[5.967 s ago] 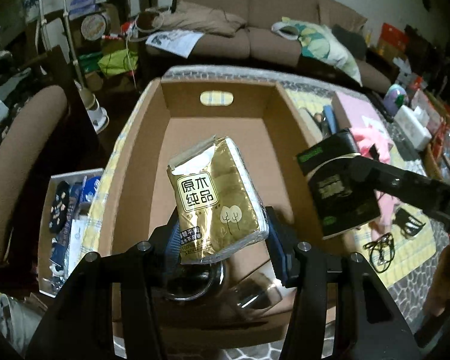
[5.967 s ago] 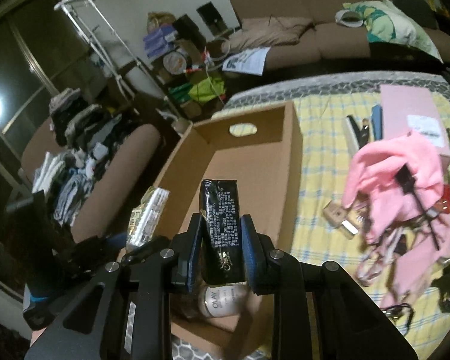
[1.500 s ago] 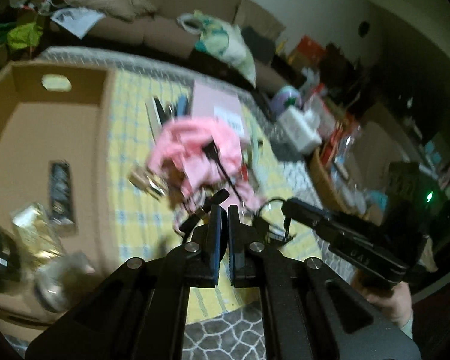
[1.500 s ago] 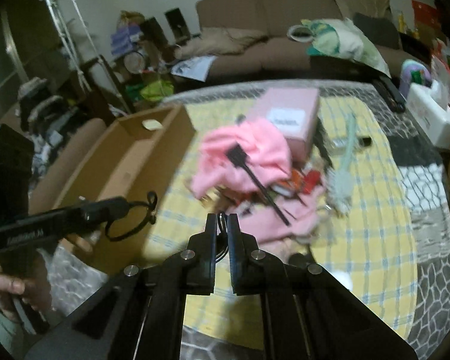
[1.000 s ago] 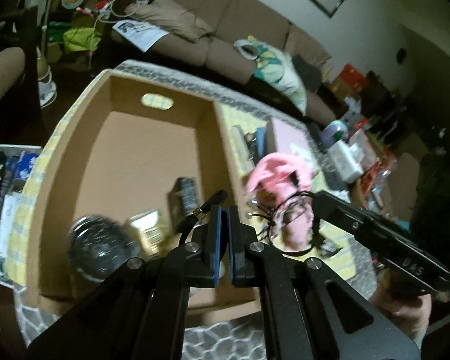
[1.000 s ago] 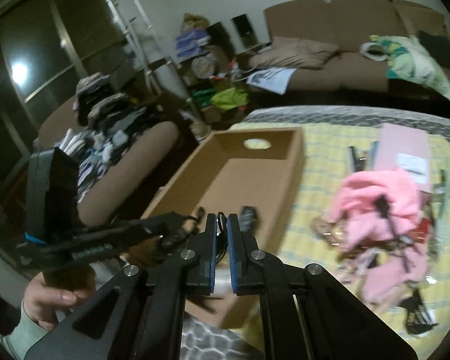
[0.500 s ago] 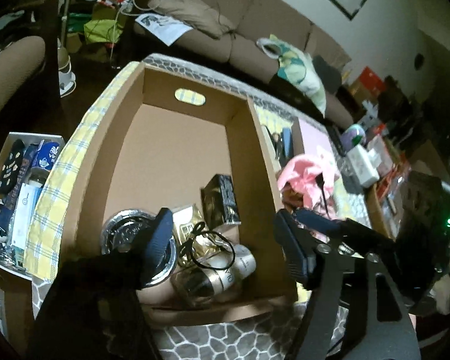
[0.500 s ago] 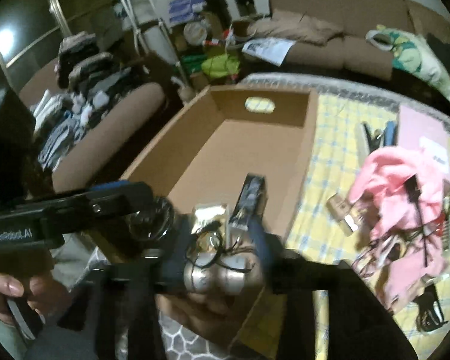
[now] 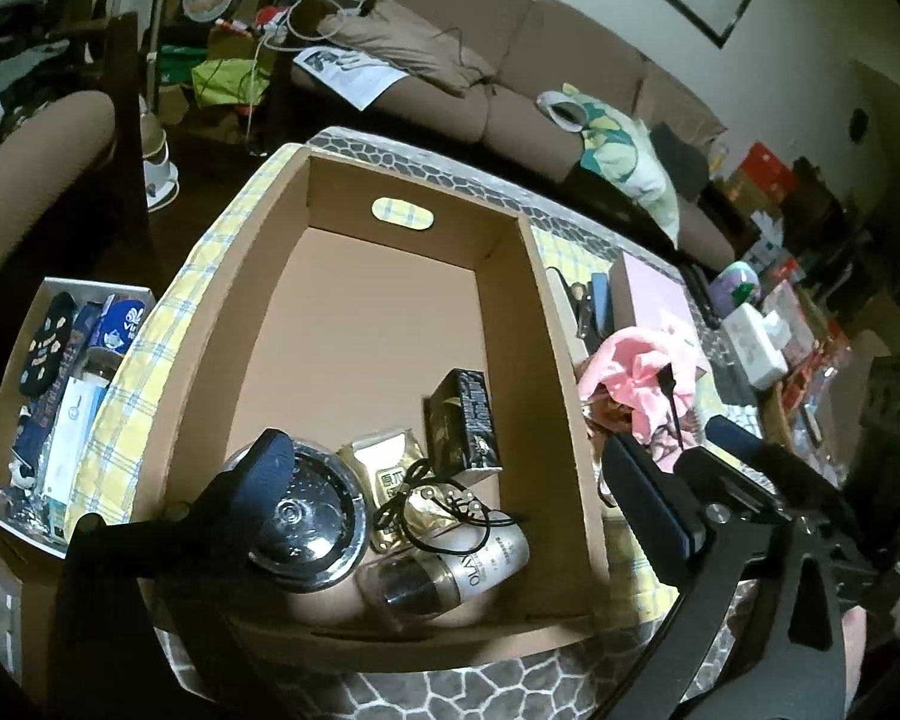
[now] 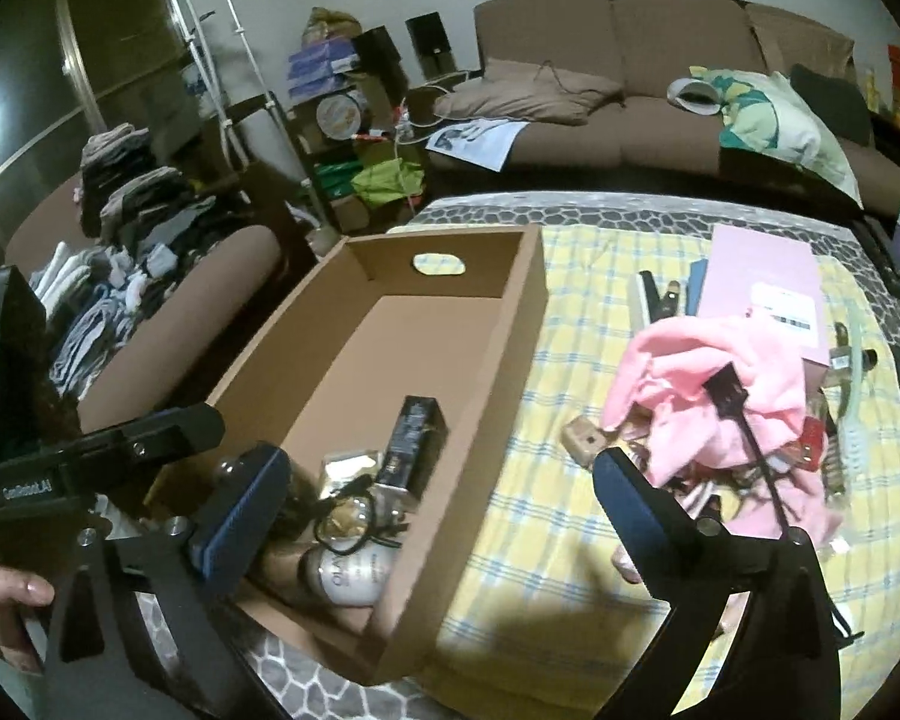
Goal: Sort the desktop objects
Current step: 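Carry the black cable into the cardboard box and open the left tool, then grasp the pink box from both sides with the left and right tools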
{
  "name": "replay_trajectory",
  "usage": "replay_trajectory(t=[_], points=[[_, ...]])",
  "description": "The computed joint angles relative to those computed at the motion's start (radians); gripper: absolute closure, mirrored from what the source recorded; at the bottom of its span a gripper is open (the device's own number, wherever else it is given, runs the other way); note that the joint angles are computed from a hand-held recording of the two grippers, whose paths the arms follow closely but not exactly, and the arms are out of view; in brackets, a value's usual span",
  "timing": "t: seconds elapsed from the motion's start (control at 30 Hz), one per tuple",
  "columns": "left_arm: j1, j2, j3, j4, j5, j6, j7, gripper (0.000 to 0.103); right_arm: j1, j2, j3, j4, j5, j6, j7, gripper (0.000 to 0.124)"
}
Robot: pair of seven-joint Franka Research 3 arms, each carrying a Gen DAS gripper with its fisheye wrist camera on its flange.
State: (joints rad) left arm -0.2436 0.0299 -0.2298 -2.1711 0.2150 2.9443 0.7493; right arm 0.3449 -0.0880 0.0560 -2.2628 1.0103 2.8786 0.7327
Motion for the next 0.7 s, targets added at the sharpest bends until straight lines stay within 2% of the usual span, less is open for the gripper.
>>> replay_trajectory(t=[0.17,0.43,0.63,0.7], points=[[-0.015,0.024,0.002,0.043,0.1,-0.045,-0.065,0.0,-0.013,-0.013,-0.013,-0.016,-0.008,0.001,0.001,0.021],[-0.05,0.094,-0.002,0.146,0.169,-0.091,-0.086,0.0,-0.044,-0.034,-0.042,-0.041,-0.033,0.006,0.025,0.021],[-0.078,0.222,-0.022,0.327,0.148,-0.155,0.001,0.0,-0.09,-0.049,-0.084,-0.023,-0.03,0.009,0.025,0.021],[-0.1,0.282,-0.023,0.414,0.15,-0.17,0.035,0.0,-0.109,-0.036,-0.109,0.009,0.018,0.008,0.023,0.021]])
